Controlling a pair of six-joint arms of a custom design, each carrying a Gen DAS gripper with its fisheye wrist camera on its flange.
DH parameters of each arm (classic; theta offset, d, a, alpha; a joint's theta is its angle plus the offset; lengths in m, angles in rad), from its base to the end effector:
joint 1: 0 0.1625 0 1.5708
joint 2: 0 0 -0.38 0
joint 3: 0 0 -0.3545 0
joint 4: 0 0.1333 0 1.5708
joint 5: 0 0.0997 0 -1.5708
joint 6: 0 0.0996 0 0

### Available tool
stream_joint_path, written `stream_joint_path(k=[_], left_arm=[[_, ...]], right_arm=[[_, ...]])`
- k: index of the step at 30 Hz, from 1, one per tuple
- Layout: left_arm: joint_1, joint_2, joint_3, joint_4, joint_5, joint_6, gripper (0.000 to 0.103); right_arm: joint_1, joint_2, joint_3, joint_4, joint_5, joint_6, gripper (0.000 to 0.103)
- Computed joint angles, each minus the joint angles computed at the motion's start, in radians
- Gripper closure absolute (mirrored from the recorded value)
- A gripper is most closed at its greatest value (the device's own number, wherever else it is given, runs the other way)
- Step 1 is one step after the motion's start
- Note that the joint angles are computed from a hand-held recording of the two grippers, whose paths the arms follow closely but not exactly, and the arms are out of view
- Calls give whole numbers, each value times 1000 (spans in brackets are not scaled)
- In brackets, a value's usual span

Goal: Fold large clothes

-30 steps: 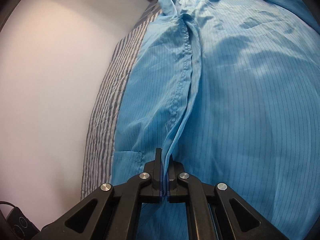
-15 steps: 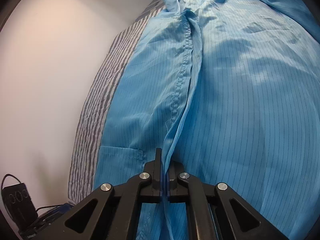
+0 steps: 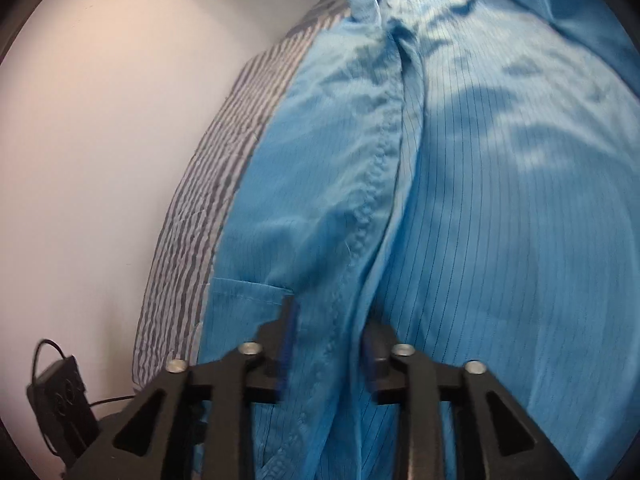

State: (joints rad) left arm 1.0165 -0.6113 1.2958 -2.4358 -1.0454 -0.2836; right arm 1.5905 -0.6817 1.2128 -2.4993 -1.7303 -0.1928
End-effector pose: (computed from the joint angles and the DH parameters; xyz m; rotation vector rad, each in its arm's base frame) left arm -0.2123 -0.6911 0.0896 0.2978 2.6715 -0.5161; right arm 0.1319 -0.7283 0.1703 0.2609 -2.8861 0.5612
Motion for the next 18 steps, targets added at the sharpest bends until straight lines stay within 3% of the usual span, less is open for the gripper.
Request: stream_joint_path(k=[3, 6, 10, 15, 18], left_arm=[[-28, -32, 59, -124, 35, 47, 75], [-51, -52, 97, -191, 70, 95, 75], [-64, -66, 108, -217, 58, 112, 75], [-85, -75, 118, -234, 25, 117, 75], [-110, -64, 113, -246, 19, 130, 75]], right_arm=[[23, -46, 61, -82, -33, -52, 46], [27, -113, 148, -166, -49, -103, 44], [8, -226, 304, -339, -43, -145, 42], [-21, -362, 416, -398, -25, -175, 40], [-33, -437, 471, -422, -33, -190, 29]])
